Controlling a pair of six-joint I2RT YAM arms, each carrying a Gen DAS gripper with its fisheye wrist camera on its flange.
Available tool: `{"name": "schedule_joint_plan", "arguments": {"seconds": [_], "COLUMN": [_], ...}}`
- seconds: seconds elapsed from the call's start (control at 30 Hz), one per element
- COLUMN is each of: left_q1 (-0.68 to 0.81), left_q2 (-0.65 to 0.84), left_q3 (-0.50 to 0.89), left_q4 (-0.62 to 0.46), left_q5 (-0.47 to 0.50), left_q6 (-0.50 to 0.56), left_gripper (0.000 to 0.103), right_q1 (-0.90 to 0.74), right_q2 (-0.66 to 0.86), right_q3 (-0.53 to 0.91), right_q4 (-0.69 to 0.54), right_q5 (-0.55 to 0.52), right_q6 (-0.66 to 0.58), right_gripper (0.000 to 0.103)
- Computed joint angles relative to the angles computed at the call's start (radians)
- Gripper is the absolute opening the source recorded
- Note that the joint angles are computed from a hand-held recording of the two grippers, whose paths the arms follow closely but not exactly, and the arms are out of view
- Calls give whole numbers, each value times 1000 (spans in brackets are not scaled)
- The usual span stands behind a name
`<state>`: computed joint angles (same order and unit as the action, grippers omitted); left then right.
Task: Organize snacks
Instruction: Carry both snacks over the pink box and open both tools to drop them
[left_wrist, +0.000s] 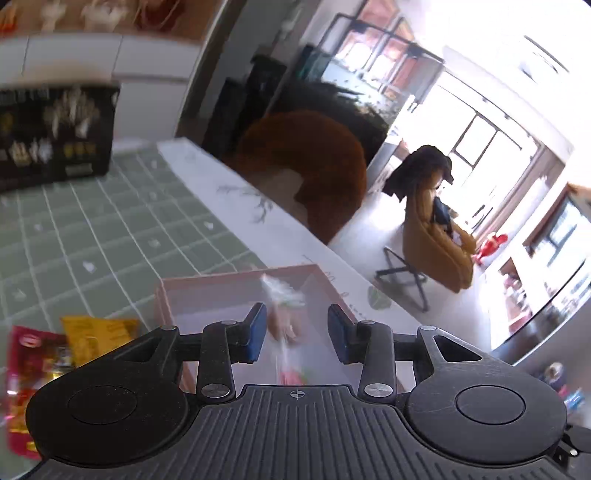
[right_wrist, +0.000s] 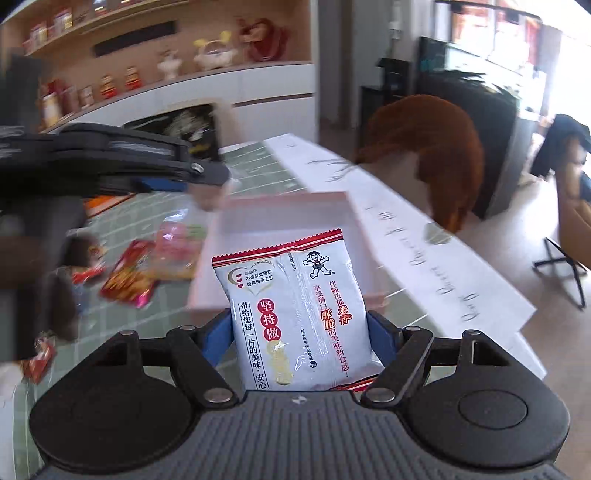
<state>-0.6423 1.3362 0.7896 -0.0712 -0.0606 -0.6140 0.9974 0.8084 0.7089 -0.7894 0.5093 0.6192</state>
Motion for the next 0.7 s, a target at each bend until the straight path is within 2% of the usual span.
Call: {"name": "schedule_joint_plan", "arguments": {"seconds": [0.1,0.2,0.23,0.3,0.37,0.43,0.5,0.57,0.63,0.7], "left_q1": [-4,-17,-27,-44,-39,33,146,214,279,303], "left_q2": [-76,-180,-227,-318,-421,-504,-516,-468,-331,-171], "left_q3": [-95,-189,-220,-277,-334,-390,-414,-404,-365,-285], "left_q4": [38,-33,-77,-163,-250,-287,-266,-206,-93,-37], "left_q5": [-29,-35,-61,-137,-195,-185,-122,-81,-29,-30], "left_q6": [15,17,27,36,10,-2,27,51,69,51], "left_gripper": [41,41,41,41,41,41,41,41,41,41], "right_q1": [-143,-292,-336,-401,-418,-402,-369,-319,-262,-201], "right_q2": [-4,40,96,233,414,492,472,419,380,343], "right_q3": [12,12,23,60,152,194,155,92,40,3], "right_q4": [17,129,196,333,361,355,381,392,382,346], "right_q5": [-74,-179,-217,-286,-261,-231,-244,-230,-192,-147], "right_q6": [-59,-164,-190,-224,-219,-186,-148,-113,-82,-38], "right_gripper": [76,76,77,87,87,87,87,87,87,87]}}
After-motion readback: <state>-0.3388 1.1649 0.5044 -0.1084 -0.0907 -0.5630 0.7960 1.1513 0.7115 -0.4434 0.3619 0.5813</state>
